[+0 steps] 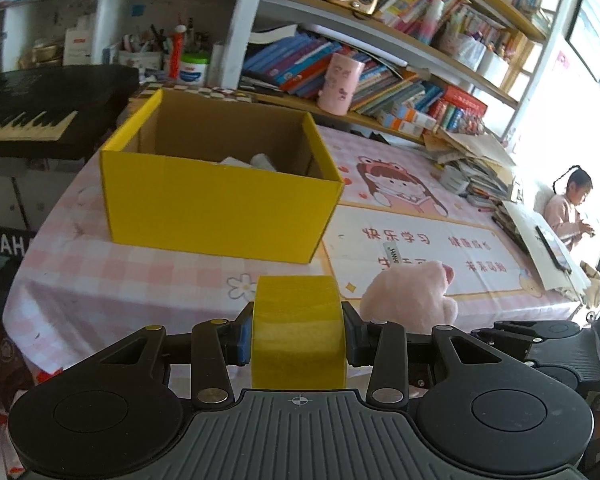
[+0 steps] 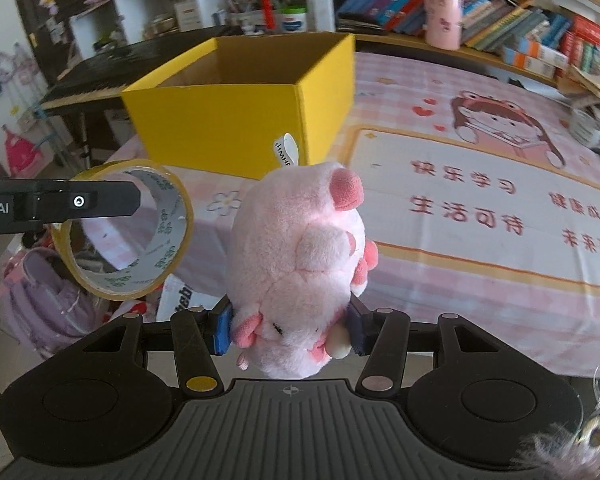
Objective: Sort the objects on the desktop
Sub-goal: 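Lift the plush pig and tape roll and carry both toward the yellow box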
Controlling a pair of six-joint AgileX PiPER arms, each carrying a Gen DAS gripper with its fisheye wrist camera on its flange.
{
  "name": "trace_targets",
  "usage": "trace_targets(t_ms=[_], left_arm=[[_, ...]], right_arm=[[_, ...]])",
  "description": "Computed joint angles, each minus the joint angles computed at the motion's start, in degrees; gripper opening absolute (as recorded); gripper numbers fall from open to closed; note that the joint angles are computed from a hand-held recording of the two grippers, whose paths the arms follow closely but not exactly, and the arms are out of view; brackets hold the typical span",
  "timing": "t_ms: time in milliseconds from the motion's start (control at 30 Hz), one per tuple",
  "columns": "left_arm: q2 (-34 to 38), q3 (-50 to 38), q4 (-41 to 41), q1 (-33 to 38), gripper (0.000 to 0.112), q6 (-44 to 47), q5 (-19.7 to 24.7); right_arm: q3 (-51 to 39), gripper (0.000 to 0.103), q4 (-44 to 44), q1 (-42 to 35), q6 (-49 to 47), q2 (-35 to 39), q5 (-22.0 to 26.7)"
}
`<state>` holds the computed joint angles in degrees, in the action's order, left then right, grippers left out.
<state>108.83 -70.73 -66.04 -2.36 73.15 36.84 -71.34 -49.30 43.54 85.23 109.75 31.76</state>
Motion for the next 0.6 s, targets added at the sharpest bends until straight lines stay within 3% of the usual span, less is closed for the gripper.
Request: trace_targets(t_ms=[600], left_arm=[[0.1, -1.2, -1.4, 2.5, 0.04, 0.1, -1.8]], right_arm=[[-8.8, 0.05, 7.3, -1.1, -14.3, 4.6, -2.5]])
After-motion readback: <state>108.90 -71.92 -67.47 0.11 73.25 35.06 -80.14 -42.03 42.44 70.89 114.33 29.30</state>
